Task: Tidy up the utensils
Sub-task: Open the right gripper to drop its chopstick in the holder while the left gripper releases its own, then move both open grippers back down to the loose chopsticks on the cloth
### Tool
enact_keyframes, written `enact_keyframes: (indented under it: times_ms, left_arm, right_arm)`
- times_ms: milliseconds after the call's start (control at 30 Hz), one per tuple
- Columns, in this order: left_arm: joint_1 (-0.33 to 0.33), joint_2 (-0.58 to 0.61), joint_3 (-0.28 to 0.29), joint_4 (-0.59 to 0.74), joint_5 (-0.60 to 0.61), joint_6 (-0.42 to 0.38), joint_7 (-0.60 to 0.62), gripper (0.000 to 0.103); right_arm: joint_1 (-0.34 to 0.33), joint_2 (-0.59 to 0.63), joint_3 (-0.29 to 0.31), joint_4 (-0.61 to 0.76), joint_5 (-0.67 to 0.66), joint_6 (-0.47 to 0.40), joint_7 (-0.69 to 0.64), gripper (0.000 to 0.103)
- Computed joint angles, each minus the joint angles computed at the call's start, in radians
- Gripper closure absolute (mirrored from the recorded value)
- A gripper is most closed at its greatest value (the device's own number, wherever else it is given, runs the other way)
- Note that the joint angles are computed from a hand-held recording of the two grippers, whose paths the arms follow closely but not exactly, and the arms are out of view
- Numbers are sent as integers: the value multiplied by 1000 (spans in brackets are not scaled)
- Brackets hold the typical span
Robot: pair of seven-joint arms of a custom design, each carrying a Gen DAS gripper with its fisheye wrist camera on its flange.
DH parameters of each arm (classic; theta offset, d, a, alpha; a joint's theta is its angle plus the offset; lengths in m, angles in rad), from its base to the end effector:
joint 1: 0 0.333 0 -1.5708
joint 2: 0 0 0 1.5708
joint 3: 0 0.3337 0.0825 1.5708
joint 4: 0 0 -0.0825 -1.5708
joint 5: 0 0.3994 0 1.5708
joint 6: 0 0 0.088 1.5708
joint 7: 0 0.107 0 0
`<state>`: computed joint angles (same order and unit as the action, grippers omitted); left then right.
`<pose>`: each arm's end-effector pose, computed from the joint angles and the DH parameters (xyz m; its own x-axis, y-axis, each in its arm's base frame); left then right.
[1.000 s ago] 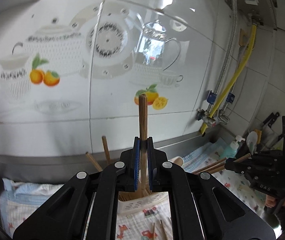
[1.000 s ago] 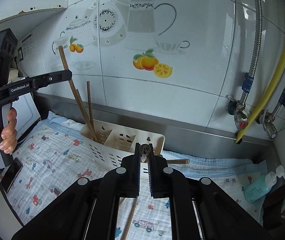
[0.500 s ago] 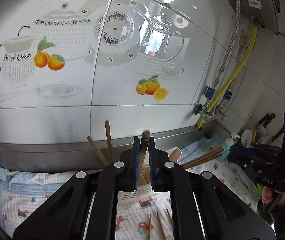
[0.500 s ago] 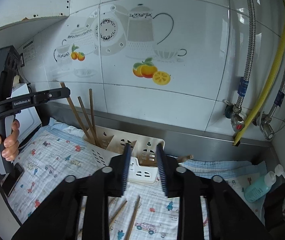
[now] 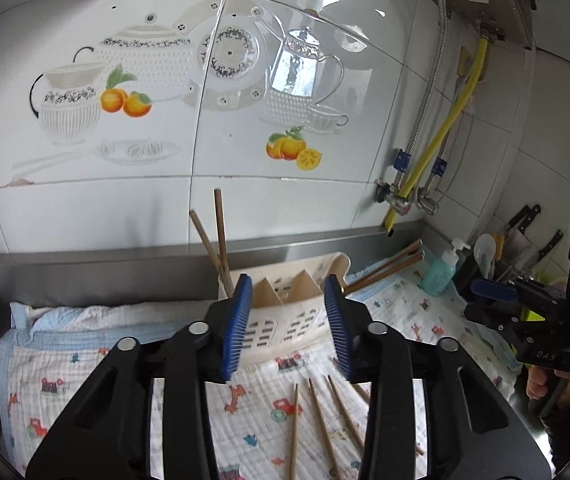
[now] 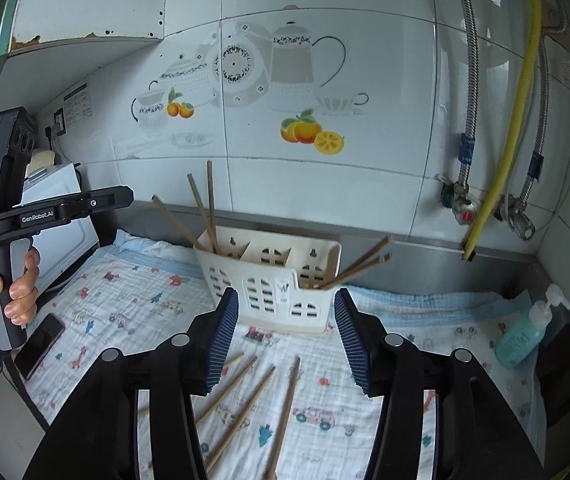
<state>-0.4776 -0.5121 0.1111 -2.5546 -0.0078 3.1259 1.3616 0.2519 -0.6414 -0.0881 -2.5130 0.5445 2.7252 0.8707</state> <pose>0.4120 -0.1495 0.5824 -0.2645 -0.9333 0.2428 -0.5240 -0.0723 -0.8486 0.4090 0.0411 0.5989 0.4492 -0.8931 -0.0252 -0.5373 -0.2475 -0.8063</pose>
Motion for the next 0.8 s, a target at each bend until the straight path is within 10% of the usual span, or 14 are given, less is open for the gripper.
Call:
enact_keyframes:
  times_ms: [800]
  left_arm:
    - [92,-195,-141,-341,112,-29,-211,49]
  right_arm:
    - [-79,-325,52,-440,-143,5,132,49]
